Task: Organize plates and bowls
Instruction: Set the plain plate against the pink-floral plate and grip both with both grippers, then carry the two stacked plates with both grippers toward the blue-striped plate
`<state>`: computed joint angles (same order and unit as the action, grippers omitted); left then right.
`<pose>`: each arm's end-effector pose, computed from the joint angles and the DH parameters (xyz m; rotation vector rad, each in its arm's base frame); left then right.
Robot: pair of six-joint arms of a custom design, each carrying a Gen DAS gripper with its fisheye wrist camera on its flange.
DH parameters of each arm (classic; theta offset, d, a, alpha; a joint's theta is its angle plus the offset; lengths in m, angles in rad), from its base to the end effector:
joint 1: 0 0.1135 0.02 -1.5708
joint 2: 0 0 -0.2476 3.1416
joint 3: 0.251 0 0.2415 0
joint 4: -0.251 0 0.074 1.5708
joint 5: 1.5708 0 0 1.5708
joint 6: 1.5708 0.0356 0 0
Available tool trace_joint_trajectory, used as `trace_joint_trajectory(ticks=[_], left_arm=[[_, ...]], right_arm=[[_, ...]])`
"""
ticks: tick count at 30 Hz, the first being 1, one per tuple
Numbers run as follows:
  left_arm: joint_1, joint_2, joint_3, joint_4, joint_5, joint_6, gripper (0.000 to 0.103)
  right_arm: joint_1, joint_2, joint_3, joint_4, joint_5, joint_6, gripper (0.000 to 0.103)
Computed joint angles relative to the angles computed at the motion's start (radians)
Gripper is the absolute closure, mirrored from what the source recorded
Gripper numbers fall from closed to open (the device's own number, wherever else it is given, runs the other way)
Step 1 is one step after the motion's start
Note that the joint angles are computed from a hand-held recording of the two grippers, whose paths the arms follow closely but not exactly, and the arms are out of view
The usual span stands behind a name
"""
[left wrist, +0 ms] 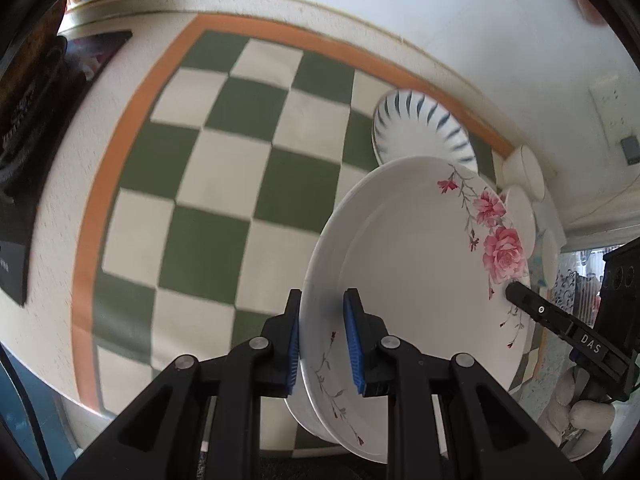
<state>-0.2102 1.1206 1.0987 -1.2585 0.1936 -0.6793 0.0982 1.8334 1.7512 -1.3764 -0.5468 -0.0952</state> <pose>0.1733 -0.0440 0.2869 -0.6405 2.8598 -0.4412 0.3306 0.0512 0.2894 -0.3278 2.9032 0.8194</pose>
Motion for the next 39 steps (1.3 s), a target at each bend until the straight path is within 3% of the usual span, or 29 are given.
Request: trace_joint_trajectory(ticks=[6,10,28,39], left_arm=[[-0.169,-0.034,-0.086,0.026,-0.058,-0.171,0.085],[-0.213,-0.042,-0.131,0.038,-0.058,-0.228,0.085],[-0.179,0.044,-0.175,0.094,0.013,-0.106,0.083],[-0.134,0.074,-0.158,0.061,0.077,-0.038,0.083]], right_arm=[[-0.07,-0.03,-0.167,0.004,0.009,-0.133,0.092],[-0.083,-0.035,-0.232,0.002,0.035,-0.202,0.092],[-0.052,-0.107,-0.398,0.12,0.11,-0.149,0.092],[-0.047,-0.104,-0.382,0.1,0.128,-0.072,0.091]])
